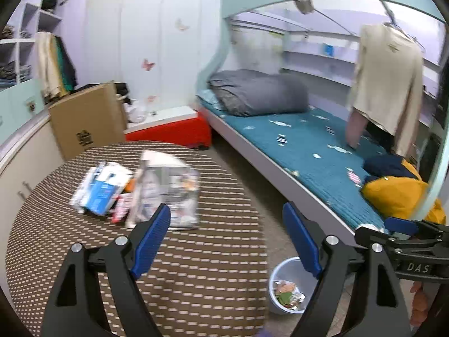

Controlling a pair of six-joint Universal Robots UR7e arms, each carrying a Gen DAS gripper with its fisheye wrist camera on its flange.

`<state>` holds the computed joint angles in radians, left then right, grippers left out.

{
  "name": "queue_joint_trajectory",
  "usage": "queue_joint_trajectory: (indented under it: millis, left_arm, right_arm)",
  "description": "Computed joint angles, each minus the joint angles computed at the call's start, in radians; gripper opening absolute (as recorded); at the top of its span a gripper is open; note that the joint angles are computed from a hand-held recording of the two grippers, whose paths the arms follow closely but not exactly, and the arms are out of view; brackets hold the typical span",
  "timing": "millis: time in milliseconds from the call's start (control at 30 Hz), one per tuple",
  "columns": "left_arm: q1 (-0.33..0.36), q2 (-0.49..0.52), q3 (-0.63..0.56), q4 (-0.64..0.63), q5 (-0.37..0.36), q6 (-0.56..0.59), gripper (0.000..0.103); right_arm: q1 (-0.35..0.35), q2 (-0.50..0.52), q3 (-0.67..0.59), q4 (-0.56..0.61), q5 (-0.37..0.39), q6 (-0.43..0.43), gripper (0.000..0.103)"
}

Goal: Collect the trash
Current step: 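Move both open tools back toward the polka-dot table, then grasp the newspaper with the right tool while the left tool grasps the white-blue medicine box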

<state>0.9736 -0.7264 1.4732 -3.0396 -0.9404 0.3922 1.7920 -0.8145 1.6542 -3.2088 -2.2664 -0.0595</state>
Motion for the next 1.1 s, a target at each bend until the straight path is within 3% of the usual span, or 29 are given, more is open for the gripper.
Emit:
queue_joint_trajectory:
  millis: [233, 600, 733, 967, 1100]
  left_arm:
    - [0.041, -0.033, -0.033, 0.022, 0.054, -0.010, 0.081]
    - [0.140, -0.020, -0.203, 0.232, 0.110, -0.074, 0.086]
    - [0.170, 0.029, -0.327, 0.323, 0.153, -0.107, 0.089]
    - [0.231, 0.154, -0.636, 0.634, 0.107, -0.178, 0.091]
    - [0.253, 0.241, -0.809, 0.759, 0.076, -0.157, 0.091]
  right_arm:
    - [0.031, 0.093, -0.150, 0.102, 0.024, -0.048, 0.088]
    - [0.054, 0.285, -0.498, 0.369, 0.074, -0.081, 0.090]
    - [0.046, 0.363, -0.652, 0.499, 0.097, -0.065, 0.090]
    - [0.020, 0.522, -0.960, 0.721, 0.127, -0.026, 0.090]
    - [0.007, 0.597, -1.099, 0.791, 0.152, -0.028, 0.090]
